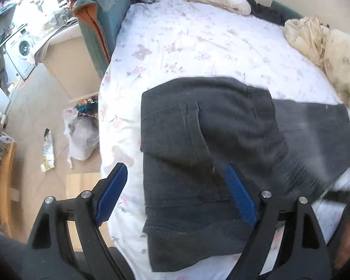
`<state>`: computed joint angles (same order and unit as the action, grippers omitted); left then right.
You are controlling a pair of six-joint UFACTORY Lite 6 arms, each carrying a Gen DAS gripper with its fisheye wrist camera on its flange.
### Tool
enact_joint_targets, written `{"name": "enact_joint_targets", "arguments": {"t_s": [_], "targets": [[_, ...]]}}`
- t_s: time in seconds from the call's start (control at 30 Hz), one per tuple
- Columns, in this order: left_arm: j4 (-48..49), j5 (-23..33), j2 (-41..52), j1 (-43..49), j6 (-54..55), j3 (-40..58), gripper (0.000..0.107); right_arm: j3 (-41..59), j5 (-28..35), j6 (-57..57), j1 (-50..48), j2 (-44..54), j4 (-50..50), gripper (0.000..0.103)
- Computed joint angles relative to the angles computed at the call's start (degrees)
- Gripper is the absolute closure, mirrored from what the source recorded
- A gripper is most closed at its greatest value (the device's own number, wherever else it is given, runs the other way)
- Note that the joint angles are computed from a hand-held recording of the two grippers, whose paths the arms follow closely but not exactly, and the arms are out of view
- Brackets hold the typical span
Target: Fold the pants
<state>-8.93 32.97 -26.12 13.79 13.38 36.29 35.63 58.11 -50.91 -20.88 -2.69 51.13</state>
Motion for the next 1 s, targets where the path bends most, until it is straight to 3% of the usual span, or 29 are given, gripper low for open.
{"name": "enact_joint_targets", "arguments": {"t_s": [0.07, 0.13, 0.17, 0.2, 0.27, 0.37, 0.47, 0.5, 0.53, 0.7, 0.83, 0.97, 1.0], "targets": [[1.17, 0.51, 3.23, -1.76, -2.42, 0.79, 0.023, -1.17, -5.23, 0.69, 1.24, 2.48, -2.67, 0.08], [3.99, 0.72, 6.77, -3.94, -7.18, 2.42, 0.023, 0.12, -5.24, 2.93, 1.22, 3.49, -4.06, 0.072], [4.67, 1.05, 6.37, -4.8, -9.12, 2.56, 0.023, 1.3, -4.39, 4.59, 1.09, 1.05, -5.7, 0.063], [5.16, 0.81, 6.02, -5.18, -10.4, 2.76, 0.023, 1.92, -4.62, 5.92, 1.48, -1.47, -7.26, 0.06], [6.74, 0.72, 4.5, -5.41, -12.81, 3.22, 0.023, 5.2, -3.96, 6.69, 2.38, -7.78, -9.66, 0.06], [8.12, -0.03, 4.48, -5.2, -15.25, 2.93, 0.023, 14.89, -2.01, 7.45, 7.8, -4.65, -8.92, 0.06], [7.0, 0.23, 9.06, -3.94, -14.04, 4.3, 0.023, 25.72, -4.15, 9.57, 16.08, 5.28, -6.85, 0.069], [7.24, 0.0, 10.43, -3.63, -13.88, 4.86, 0.023, 28.29, -7.68, 12.68, 19.65, 7.98, -8.01, 0.084], [6.81, 0.18, 10.6, -3.06, -13.23, 4.85, 0.023, 30.88, -11.37, 16.89, 23.21, 11.08, -11.02, 0.088], [5.03, 0.44, 9.49, -1.47, -11.04, 4.45, 0.023, 44.59, -19.95, 27.78, 32.35, 31.72, -20.52, 0.092], [4.65, 1.19, 8.97, -1.02, -10.05, 4.45, 0.023, 44.89, -19.39, 25.65, 29.48, 34.92, -15.47, 0.092], [0.24, 2.38, 8.04, 0.28, -6.6, 4.65, 0.023, 34.88, -14.8, 17.89, 22.56, 23.06, -7.83, 0.083], [-0.4, 2.75, 7.7, 0.31, -6.48, 4.79, 0.023, 29.89, -12.76, 14.39, 18.93, 17.75, -4.81, 0.074]]}}
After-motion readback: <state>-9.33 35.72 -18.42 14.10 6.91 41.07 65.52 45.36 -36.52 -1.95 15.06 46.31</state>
